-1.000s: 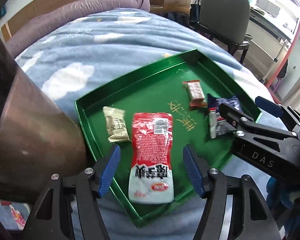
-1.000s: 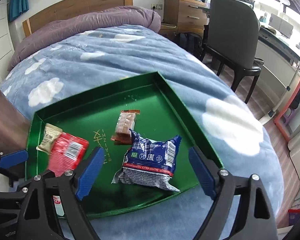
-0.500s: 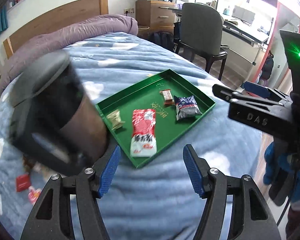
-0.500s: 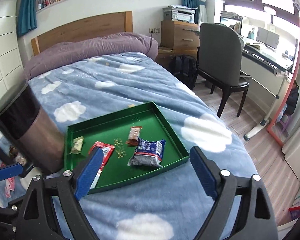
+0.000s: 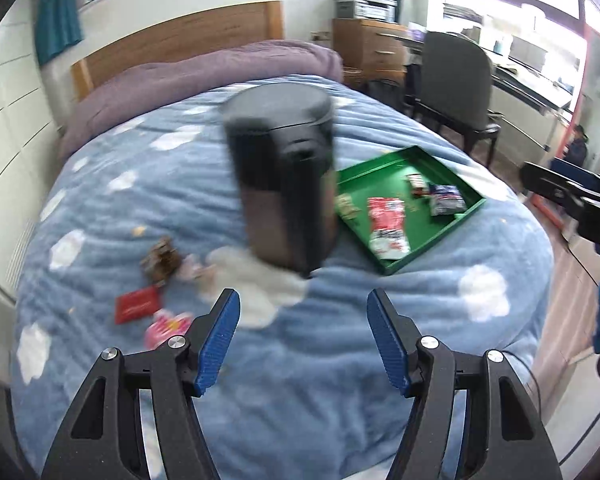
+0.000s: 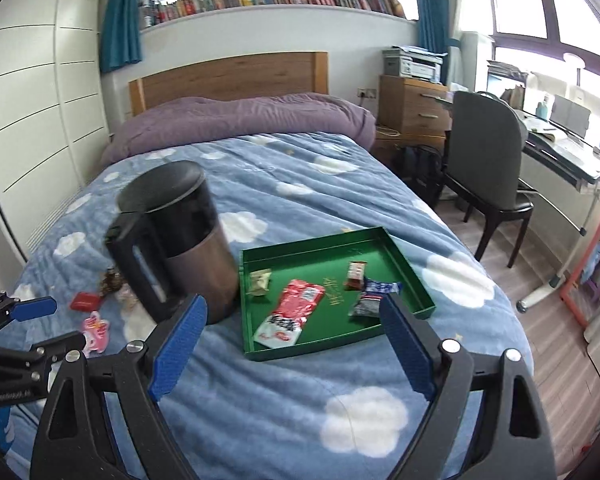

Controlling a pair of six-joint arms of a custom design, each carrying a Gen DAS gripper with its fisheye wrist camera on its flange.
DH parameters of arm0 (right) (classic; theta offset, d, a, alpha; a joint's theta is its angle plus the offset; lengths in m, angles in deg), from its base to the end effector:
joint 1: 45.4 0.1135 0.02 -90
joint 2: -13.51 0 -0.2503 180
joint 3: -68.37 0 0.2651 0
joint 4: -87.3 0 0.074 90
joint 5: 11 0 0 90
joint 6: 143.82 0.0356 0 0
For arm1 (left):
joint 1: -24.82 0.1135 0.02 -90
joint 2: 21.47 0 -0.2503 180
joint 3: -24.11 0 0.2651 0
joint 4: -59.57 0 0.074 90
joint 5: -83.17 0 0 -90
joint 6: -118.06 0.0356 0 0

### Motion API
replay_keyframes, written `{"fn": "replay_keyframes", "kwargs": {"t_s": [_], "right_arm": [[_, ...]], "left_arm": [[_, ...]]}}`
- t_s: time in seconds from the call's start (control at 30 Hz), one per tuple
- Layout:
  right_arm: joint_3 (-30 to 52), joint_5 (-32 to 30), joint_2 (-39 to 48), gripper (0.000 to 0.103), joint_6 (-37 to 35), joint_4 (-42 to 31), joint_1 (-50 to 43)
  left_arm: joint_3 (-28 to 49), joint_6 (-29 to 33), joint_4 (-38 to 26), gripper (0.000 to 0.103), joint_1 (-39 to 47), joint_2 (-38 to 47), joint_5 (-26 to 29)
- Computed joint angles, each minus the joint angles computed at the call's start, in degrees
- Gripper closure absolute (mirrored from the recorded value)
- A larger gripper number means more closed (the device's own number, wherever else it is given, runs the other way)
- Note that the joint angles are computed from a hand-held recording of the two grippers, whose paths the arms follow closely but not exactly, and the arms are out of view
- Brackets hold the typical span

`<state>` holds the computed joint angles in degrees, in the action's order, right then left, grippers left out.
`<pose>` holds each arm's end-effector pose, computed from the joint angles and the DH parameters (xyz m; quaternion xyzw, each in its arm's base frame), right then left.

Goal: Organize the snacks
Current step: 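Move both grippers back toward the pink candy pack and brown candies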

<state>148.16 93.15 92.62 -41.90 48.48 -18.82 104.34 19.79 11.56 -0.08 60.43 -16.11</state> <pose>0.2929 0.1368 0.2954 -0.0604 0.8921 0.0385 0.4462 0.2930 -0.1297 0.2704 0.1077 0.9299 -0.0253 0.3509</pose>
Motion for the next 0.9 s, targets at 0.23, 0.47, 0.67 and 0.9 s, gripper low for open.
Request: {"fn": "replay_keyframes", "kwargs": {"t_s": [0.23, 0.47, 0.67, 0.9], "right_arm": [[-0.7, 1.7, -1.0, 0.000, 1.9, -1.4, 7.2], [0.7, 2.9, 1.0, 0.000, 3.3, -2.5, 14.6], [3.1, 3.1, 4.5, 0.000, 4.4, -2.6, 20.0], [7.6, 2.5, 11.1, 0.000, 4.5, -3.0, 25.1]], "left_arm": [[-11.7, 3.7, 0.5, 0.043, 10.8, -12.2, 1.9], [-19.4, 8.8, -1.4, 0.043, 24.2, -21.3, 6.5], [-24.2, 14.1, -3.4, 0.043, 34.8, -27.7, 10.8], [-28.6, 18.9, -3.2, 0.029, 42.1, -31.6, 15.3]]}}
